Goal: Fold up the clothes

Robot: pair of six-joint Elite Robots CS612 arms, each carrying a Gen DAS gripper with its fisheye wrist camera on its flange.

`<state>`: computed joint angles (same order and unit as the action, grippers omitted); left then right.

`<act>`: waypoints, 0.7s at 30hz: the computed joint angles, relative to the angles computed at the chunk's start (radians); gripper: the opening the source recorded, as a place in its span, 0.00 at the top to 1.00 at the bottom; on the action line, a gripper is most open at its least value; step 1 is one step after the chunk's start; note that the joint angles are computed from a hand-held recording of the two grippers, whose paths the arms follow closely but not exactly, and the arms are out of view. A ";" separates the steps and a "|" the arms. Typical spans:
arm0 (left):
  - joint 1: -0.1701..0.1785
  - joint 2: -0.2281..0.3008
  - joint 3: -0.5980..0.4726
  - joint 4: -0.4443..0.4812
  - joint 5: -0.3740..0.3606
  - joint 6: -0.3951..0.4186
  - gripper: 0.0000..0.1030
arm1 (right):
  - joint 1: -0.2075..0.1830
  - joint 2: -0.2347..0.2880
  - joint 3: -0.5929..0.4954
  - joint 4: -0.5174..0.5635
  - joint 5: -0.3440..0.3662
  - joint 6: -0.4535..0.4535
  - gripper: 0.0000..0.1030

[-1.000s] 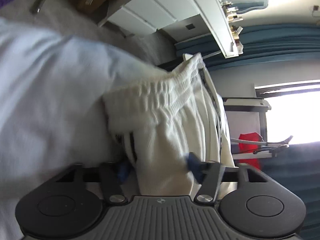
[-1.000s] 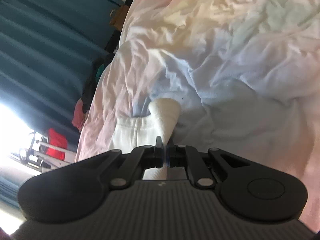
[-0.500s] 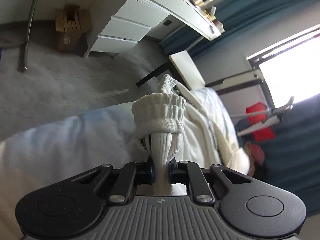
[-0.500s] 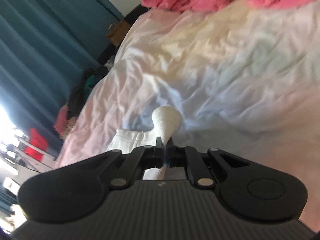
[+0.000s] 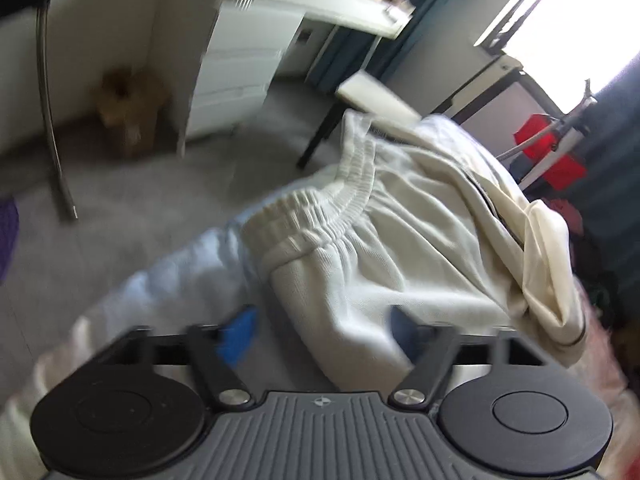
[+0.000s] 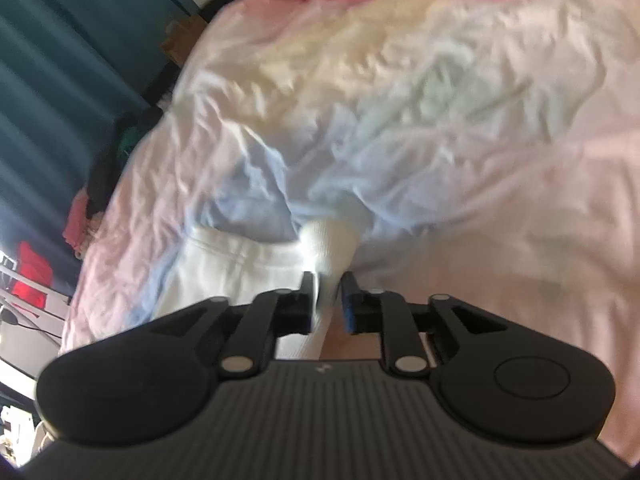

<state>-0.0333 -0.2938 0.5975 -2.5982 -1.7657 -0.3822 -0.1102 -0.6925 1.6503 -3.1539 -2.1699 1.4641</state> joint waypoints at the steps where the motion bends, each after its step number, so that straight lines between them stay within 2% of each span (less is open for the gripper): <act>1: -0.004 -0.021 0.044 -0.036 0.016 0.030 0.20 | 0.008 0.000 -0.003 -0.015 -0.037 -0.033 0.35; 2: -0.008 -0.039 0.083 -0.077 0.025 0.054 0.20 | 0.013 0.002 -0.009 -0.024 -0.069 -0.063 0.22; 4: -0.021 -0.070 0.144 -0.156 0.051 0.086 0.18 | 0.022 0.014 -0.031 -0.071 -0.111 -0.150 0.21; 6: -0.042 -0.090 0.181 -0.223 0.075 0.136 0.15 | 0.023 0.033 -0.060 -0.134 -0.089 -0.261 0.21; 9: -0.073 -0.112 0.218 -0.313 0.064 0.204 0.06 | 0.014 0.066 -0.122 -0.163 -0.010 -0.416 0.22; 13: -0.128 -0.130 0.251 -0.417 0.023 0.230 0.04 | -0.004 0.126 -0.226 -0.120 0.075 -0.567 0.23; 16: -0.172 -0.133 0.264 -0.443 0.005 0.240 0.03 | -0.006 0.171 -0.308 -0.045 0.082 -0.701 0.23; 18: -0.195 -0.121 0.256 -0.450 -0.033 0.283 0.03 | -0.004 0.198 -0.350 -0.025 0.066 -0.800 0.24; 19: -0.206 -0.112 0.248 -0.454 -0.045 0.308 0.03 | -0.007 0.205 -0.360 -0.018 0.066 -0.820 0.24; 21: -0.228 -0.090 0.233 -0.469 -0.026 0.353 0.03 | -0.018 0.212 -0.367 0.001 0.072 -0.786 0.24</act>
<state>-0.2611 -0.3833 0.8310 -3.0671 -1.7919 -0.0289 -0.1285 -0.4805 1.2829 -3.1528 -2.0977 0.6783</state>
